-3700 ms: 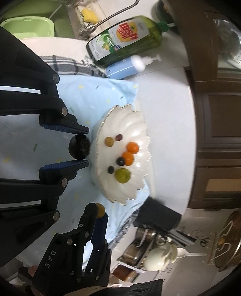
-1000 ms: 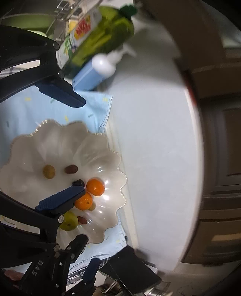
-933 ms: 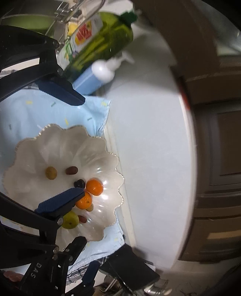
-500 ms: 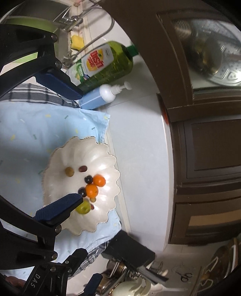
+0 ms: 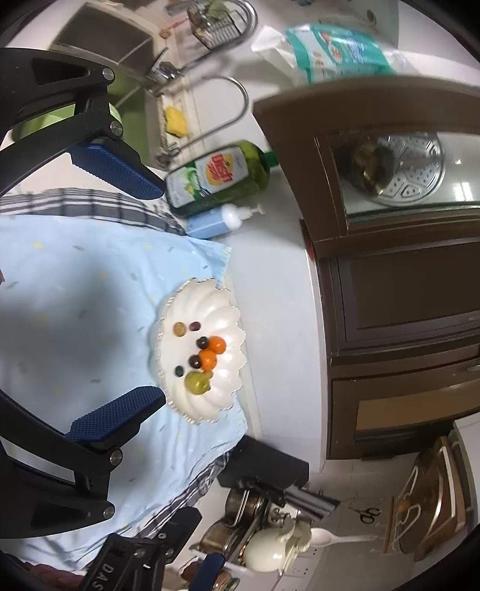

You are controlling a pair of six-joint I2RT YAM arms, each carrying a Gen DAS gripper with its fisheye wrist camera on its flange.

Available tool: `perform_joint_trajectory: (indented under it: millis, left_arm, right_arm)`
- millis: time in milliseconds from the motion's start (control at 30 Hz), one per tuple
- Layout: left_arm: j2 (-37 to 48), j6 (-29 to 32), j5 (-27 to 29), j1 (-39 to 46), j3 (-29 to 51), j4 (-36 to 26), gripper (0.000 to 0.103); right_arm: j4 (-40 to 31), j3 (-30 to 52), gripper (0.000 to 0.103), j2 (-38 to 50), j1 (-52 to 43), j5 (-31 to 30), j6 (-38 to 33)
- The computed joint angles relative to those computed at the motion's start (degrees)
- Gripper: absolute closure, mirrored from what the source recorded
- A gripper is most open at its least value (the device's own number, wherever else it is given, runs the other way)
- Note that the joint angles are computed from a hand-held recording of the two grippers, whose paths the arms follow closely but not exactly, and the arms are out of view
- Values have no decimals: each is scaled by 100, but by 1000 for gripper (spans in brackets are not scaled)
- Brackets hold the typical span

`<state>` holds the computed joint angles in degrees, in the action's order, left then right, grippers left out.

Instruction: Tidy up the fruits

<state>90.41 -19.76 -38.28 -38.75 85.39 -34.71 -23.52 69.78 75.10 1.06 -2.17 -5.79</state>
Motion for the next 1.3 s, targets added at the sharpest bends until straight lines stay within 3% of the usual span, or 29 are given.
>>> perform_joint_trajectory:
  millis: [233,567,833,1300]
  left_arm:
    - [-683,-967,-995,-1147,-406,-859,0]
    - [-759,-3028,-2207,-2803,-51,-2959,0]
    - [-429,-4393,-2597,-3537,447,-4318,0]
    - [-24,-5542,-2801,-4092,1033,-5492,0]
  right_arm:
    - [-591,-746,17,-1314,-487,-737,-257]
    - [-1719,-1185,17,-2798,-1490,-1950,-758]
    - [-2501,-1145,17,-3270,-2535,-2940,-1376]
    - [-3319,-878,17,-3346,-3896,-4099,-2282]
